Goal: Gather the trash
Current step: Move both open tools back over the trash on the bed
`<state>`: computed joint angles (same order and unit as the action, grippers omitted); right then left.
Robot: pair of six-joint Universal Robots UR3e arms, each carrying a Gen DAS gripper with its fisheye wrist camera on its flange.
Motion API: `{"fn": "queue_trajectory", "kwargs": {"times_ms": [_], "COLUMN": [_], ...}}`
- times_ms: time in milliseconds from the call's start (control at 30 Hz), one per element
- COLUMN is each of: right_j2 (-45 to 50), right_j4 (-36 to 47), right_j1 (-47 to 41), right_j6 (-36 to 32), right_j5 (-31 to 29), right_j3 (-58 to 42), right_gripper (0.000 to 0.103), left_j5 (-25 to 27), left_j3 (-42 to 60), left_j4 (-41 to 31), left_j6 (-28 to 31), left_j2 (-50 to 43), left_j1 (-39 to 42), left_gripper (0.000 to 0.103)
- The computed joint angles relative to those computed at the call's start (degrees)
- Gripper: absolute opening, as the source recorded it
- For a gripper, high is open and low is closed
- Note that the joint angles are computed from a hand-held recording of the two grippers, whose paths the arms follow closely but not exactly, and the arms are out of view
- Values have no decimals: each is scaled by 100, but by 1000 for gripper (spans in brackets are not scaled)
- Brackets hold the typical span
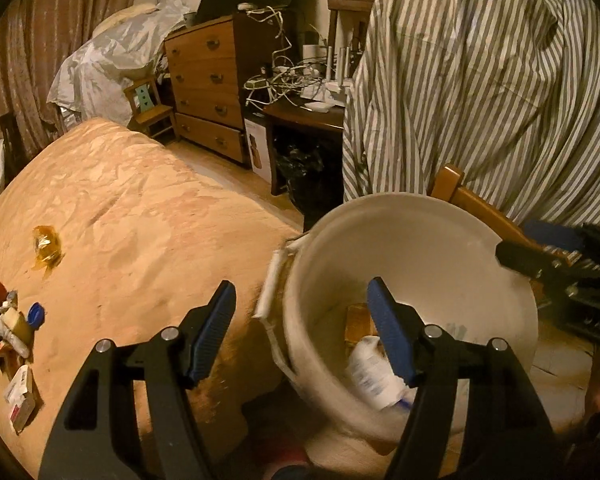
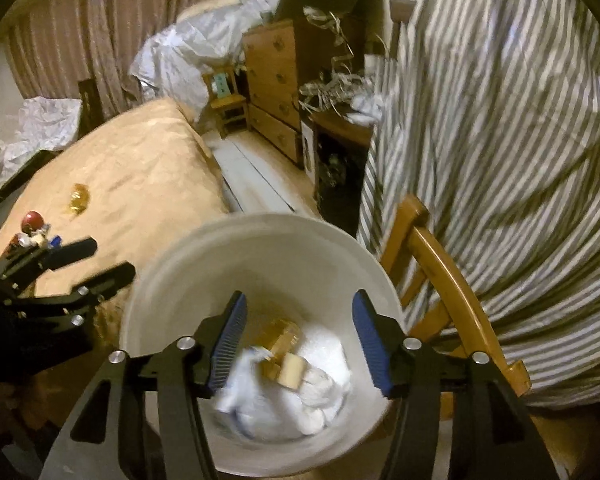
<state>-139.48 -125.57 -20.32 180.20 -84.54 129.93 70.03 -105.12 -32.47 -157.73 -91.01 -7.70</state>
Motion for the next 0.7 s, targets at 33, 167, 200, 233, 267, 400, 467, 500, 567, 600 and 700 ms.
{"fn": "queue_trajectory", "kwargs": {"times_ms": [33,167,200,233,267,400,467,500,567,600,700], "right_j2": [171,1200,1390,1644,1974,3056,3531,3727,4092,4296,4865], "right_j4": [-205,-1247,-1382,-1562,-1747,-2243,-2398,-2437,-2520,-2565,-2689], "right_j1": [315,1916,2164,2466,2831,3850,4201,4342,4544,4612,4827], "right_j6": [184,953,1053,1176,1307,1641,1738,1790,1854,1870,1970], "right_j5": [-191,-1096,-1215,-1359,-1535,-1912,-1959,-1987,-1980,-1945,-1863], "right_j3": [-68,-451,-541,-645,-805,-1396,-1668,-1802,-2028,-2161,-2505], "right_gripper": [59,64,65,67,69,74,76,76,77,78,78], "left_j5": [-65,-398,-535,-614,-721,-1086,-1270,-1361,-1505,-1523,-1654], "left_j3": [-98,-480,-577,-612,-674,-810,-741,-700,-619,-561,-298], "left_j4": [-16,-140,-252,-339,-432,-813,-1141,-1282,-1502,-1557,-1717], "left_j6": [92,544,748,878,1037,1700,2092,2369,2807,3068,3793], "left_j2": [102,489,599,652,720,911,912,886,859,805,543], "left_j1": [135,820,1098,1281,1537,2505,3019,3367,3814,4063,4773], "left_gripper": [65,65,65,65,65,65,65,65,65,65,75]}}
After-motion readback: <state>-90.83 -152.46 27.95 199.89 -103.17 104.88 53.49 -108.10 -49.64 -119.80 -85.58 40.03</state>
